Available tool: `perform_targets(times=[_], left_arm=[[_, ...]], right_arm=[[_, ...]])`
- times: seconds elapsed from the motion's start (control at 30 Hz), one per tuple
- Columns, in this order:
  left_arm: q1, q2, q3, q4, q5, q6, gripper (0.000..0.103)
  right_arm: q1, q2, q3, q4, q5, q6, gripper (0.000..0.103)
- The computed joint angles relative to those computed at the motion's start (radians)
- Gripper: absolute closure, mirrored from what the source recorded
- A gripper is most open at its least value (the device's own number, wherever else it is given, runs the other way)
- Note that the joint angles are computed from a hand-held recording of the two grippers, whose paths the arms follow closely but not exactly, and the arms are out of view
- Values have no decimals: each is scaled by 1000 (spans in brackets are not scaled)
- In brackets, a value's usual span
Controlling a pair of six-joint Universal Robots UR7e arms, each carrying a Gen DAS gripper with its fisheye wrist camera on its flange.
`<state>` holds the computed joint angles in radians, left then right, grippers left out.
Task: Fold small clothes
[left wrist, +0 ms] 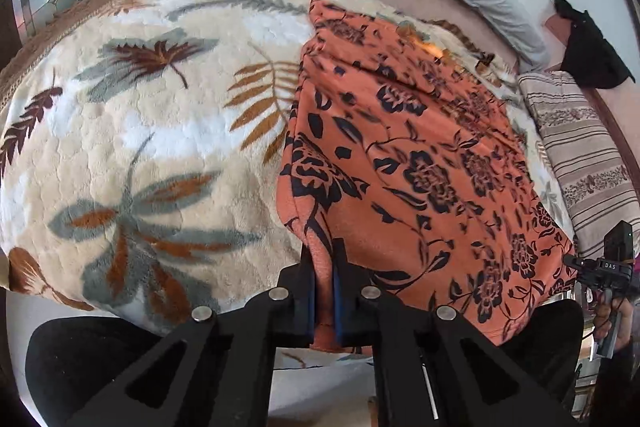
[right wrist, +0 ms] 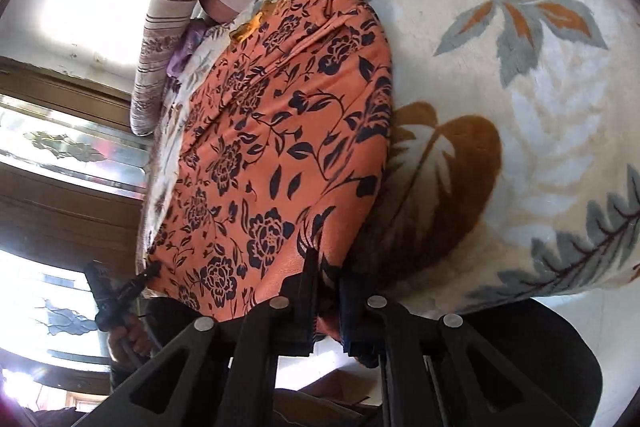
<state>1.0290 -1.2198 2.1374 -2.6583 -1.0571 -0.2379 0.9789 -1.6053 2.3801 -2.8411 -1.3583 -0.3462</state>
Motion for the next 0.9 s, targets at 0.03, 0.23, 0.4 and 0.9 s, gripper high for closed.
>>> perform_targets(times=[0.03, 0.23, 0.4, 0.9], left_arm=[[16, 21, -20, 46, 1, -20, 94], [51, 42, -12, 13, -59, -26, 68], [24, 59, -34, 47, -17, -12, 98], [35, 313, -557, -19, -128, 189, 97]], right_arm=[[-11, 22, -10, 10, -8, 10, 94], [-69, 76, -32, 25, 36, 76, 70], [-44, 92, -60, 61, 10, 53, 96], [36, 294, -449, -60, 449, 276, 96]])
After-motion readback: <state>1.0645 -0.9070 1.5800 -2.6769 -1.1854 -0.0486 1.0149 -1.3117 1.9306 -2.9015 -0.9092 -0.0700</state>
